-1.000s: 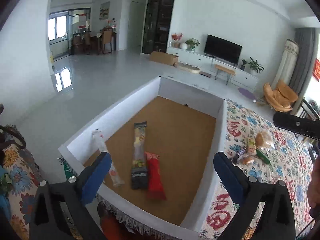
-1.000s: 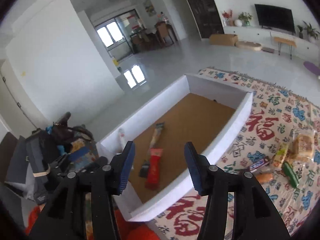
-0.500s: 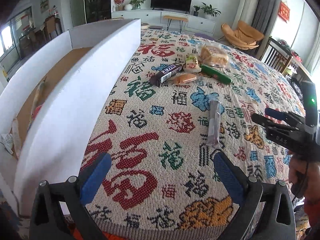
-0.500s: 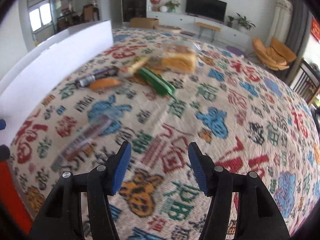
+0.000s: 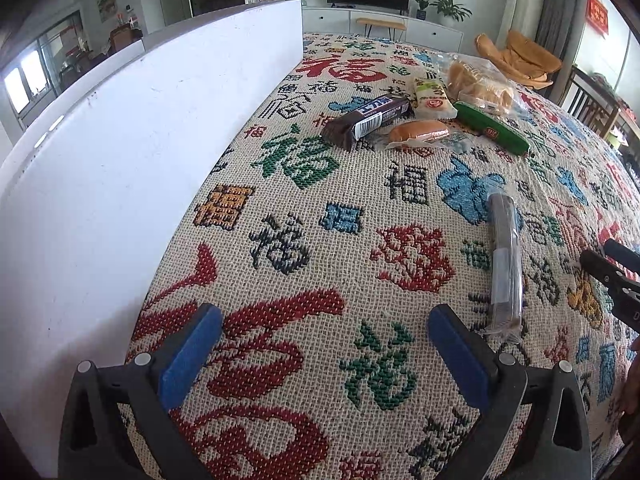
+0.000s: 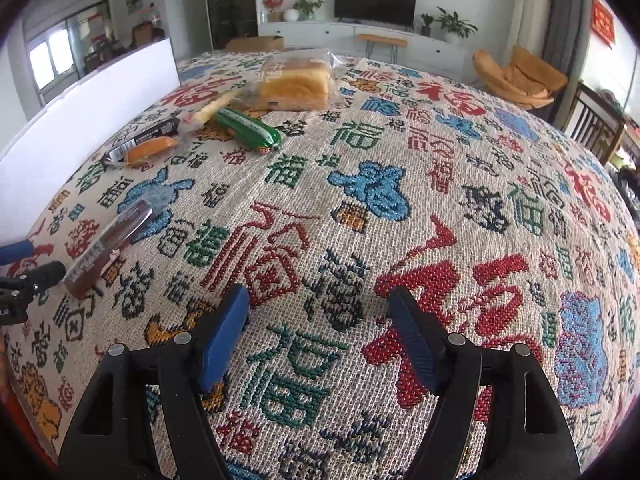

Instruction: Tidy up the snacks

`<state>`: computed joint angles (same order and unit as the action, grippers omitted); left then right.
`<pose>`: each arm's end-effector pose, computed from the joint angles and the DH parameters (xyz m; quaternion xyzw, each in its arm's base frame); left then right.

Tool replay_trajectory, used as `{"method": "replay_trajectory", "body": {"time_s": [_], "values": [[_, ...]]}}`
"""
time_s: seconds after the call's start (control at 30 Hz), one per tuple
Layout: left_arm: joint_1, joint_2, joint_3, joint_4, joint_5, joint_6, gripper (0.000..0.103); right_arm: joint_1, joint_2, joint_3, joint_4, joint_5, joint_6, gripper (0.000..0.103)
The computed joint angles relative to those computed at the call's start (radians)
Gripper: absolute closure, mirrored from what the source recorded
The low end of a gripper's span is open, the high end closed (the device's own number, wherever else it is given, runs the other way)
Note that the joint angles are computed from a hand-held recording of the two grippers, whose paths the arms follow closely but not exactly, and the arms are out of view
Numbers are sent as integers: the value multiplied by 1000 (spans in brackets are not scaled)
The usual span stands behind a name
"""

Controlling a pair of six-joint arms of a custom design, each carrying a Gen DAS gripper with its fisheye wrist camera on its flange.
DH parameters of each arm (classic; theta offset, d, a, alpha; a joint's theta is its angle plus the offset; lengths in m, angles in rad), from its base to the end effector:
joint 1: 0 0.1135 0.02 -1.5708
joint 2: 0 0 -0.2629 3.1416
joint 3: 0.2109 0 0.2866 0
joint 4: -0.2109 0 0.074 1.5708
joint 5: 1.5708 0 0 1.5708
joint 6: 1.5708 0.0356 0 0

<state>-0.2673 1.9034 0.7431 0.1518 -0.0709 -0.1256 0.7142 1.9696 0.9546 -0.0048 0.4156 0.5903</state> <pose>0.3200 -0.0850 0.0363 0.0582 0.9584 -0.0207 0.2786 0.2941 0.2359 0.0586 -0.0023 0.9433 0.0038 0.3320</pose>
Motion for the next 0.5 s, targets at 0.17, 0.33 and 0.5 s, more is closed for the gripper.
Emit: {"method": "replay_trajectory", "body": {"time_s": [0.17, 0.33, 0.5], "values": [[-2, -1, -7, 11, -5, 3, 0, -2, 3, 3, -3, 2, 2, 25], [-3, 0, -7, 12, -6, 2, 0, -3, 9, 9, -4, 3, 5, 24], [-4, 1, -6, 12, -7, 0, 0, -4, 9, 7, -2, 2, 4, 24]]}}
